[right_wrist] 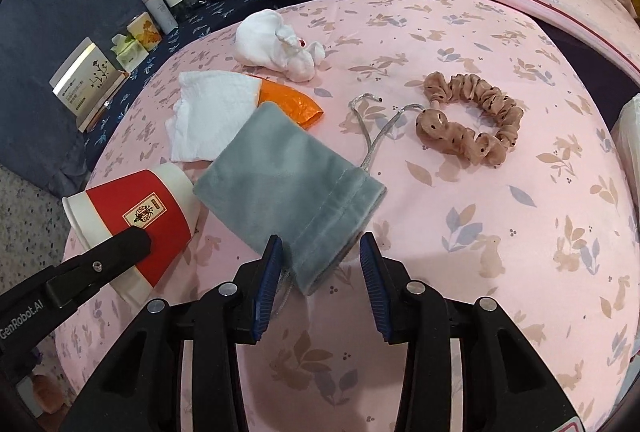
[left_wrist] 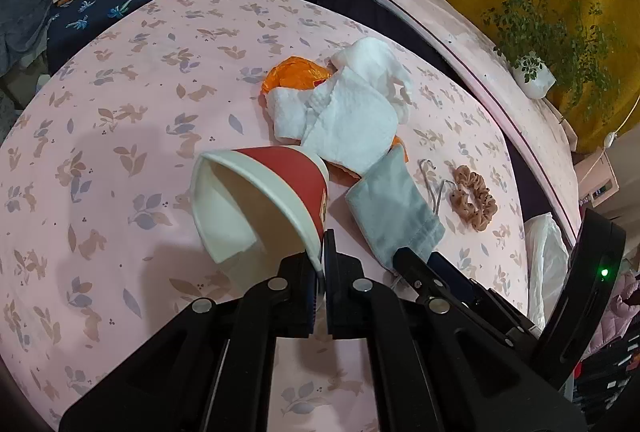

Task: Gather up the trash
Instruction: 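Lift the cup and grey pouch and carry both toward the white bin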

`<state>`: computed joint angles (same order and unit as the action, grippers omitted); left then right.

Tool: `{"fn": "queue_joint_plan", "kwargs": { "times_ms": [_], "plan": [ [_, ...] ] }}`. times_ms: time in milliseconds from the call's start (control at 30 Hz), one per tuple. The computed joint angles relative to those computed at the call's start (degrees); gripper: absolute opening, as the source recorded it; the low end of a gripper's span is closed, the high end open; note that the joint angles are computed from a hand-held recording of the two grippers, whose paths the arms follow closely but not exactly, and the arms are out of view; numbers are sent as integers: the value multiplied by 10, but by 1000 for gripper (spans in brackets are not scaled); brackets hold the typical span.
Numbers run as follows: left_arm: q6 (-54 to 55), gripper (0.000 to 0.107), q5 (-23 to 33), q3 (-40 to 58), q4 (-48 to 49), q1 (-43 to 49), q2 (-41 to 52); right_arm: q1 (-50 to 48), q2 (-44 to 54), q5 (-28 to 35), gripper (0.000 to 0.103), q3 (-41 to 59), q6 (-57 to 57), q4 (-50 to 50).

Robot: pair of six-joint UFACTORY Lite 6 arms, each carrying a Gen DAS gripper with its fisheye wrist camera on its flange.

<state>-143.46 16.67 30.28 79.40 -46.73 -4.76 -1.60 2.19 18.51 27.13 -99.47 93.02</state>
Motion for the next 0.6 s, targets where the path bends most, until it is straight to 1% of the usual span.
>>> {"fn": "queue_joint_plan", "kwargs": {
  "times_ms": [33,67,100,133,233,333,400,600],
  "plan": [
    [-4,2,-1,2,5,0,3,3,2,-4,26,1,-5,6],
    [-7,2,-1,3,8,-1,6,2,3,-2,24,2,-7,8],
    [-8,2,-1,5,10,-2,8,-2,6,4,20,3,-4,4],
    [-11,2,-1,7,13,-4,9,-7,7,11,12,4,1,-4],
    [-6,2,3,13,8,-15,8,-16,-7,20,6,-4,10,-17],
    [12,2,14,22,-14,-32,5,-25,-48,20,5,-22,31,-45],
    [30,2,27,31,-35,-49,1,-39,-84,28,5,-32,62,-82],
    [94,2,69,87,-99,-100,11,-133,-185,97,4,-40,165,-217]
  ]
}}
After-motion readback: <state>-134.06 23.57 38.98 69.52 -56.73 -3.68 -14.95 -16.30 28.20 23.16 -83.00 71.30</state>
